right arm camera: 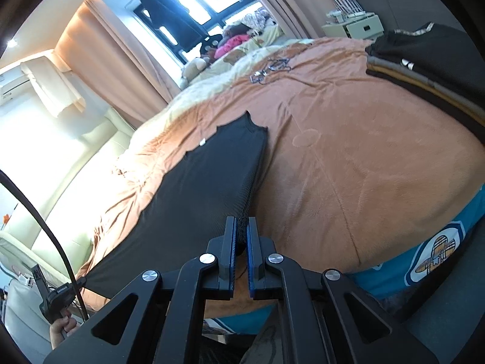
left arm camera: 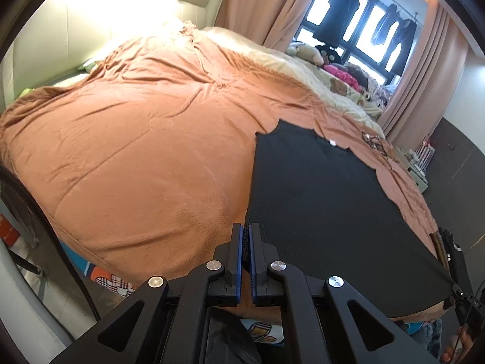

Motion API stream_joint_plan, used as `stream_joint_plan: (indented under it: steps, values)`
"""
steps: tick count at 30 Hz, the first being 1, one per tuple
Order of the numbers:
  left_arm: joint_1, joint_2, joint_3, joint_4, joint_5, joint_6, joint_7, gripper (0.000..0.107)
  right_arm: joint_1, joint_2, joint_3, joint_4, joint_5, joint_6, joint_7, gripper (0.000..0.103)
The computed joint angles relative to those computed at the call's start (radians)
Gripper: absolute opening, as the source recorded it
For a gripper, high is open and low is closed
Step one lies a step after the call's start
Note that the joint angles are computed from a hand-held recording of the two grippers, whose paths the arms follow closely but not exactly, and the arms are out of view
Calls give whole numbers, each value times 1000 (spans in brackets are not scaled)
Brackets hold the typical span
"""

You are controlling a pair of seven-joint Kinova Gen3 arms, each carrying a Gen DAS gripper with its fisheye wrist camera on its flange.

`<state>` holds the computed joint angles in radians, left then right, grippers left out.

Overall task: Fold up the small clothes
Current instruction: 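Lift the hem with both tools and fold it toward the collar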

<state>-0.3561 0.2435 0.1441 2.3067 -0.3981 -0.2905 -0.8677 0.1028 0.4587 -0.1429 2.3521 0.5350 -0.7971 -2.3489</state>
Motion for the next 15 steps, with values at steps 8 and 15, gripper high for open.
stream_joint_plan:
  steps: [8, 15]
  values:
    - [63, -125, -63, 94, 16, -49, -6, 3, 40, 20, 25, 93, 27, -185, 78, 2]
    - [110, -205, -148, 193, -25, -121, 23, 3, 68, 66, 39, 171, 34, -328, 167, 2]
